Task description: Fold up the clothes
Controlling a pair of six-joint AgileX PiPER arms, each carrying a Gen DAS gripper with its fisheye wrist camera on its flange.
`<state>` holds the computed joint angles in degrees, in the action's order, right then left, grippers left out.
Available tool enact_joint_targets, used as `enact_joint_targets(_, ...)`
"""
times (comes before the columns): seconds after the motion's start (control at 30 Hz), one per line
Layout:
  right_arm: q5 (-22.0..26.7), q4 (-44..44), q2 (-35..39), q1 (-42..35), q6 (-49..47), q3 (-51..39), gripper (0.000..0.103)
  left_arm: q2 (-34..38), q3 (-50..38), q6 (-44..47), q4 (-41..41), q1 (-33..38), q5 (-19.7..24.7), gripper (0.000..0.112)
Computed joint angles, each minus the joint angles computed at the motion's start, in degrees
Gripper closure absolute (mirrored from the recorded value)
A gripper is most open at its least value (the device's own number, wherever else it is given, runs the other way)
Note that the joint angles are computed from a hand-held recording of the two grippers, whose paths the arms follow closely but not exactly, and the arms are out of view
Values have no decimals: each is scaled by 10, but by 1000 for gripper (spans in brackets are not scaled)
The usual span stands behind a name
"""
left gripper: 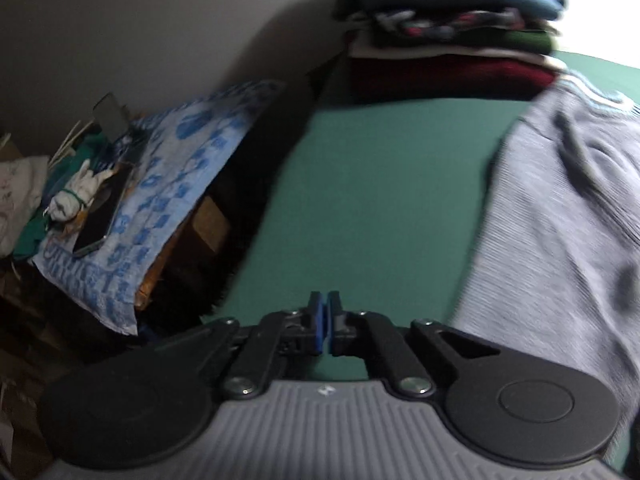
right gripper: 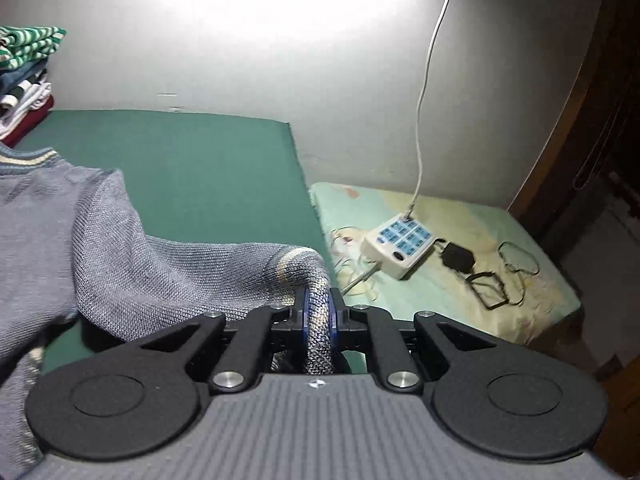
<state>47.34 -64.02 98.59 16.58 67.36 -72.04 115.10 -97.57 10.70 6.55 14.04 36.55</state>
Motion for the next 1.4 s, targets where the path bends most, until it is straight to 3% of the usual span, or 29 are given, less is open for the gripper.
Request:
enact_joint_targets(0.1, 3, -46, 39, -31, -12, -25, 94, -10, -18, 77, -93, 19, 28, 109)
enact_joint_targets(0.2, 2, -63, 88, -54, -30, -60, 94, -49, 19, 164, -173, 31, 35, 93)
enact_joint_targets(0.27, 0, -65, 123, -59, -52, -82, 94, -77, 58, 207, -195, 32, 36, 72)
enact_joint_targets(0.37, 8, -56, 155, -53, -79, -109, 93, -114, 108, 251, -213, 38, 45, 55)
enact_joint_targets(0.4, 11, -59, 151, -46, -75, -107, 87, -126, 123, 260, -218, 42, 51, 52)
enact_joint_targets(0.43, 15, -63, 147, -40, -71, -106, 74, -138, 135, 264, -223, 48, 61, 44)
enact_joint_targets(0.57, 3, -78, 59, 5, -28, -44, 54, -180, 179, 280, -251, 80, 98, 30)
enact_joint_targets(0.63, -21, -70, 1, 29, -5, -6, 52, -192, 196, 281, -269, 91, 110, 31)
enact_joint_targets(0.7, -78, -69, -66, 52, 54, 53, 52, -200, 213, 284, -288, 100, 119, 37)
enact_joint_targets(0.77, -100, -99, -104, 89, 139, 105, 52, -204, 236, 287, -307, 103, 108, 54)
enact_joint_targets(0.83, -114, -85, -122, 120, 153, 132, 43, -208, 250, 299, -334, 105, 103, 70)
enact_joint_targets(0.93, -118, 29, -129, 154, 72, 131, 43, -211, 260, 318, -367, 107, 98, 81)
enact_joint_targets(1.03, -84, 69, -126, 201, 52, 131, 43, -213, 260, 318, -369, 101, 87, 99)
enact_joint_targets(1.23, -75, 132, -124, 239, 69, 137, 52, -199, 223, 271, -266, 68, 11, 101)
enact_joint_targets(1.4, -61, 99, -129, 274, 131, 156, 61, -132, 107, 187, -158, 76, -10, 101)
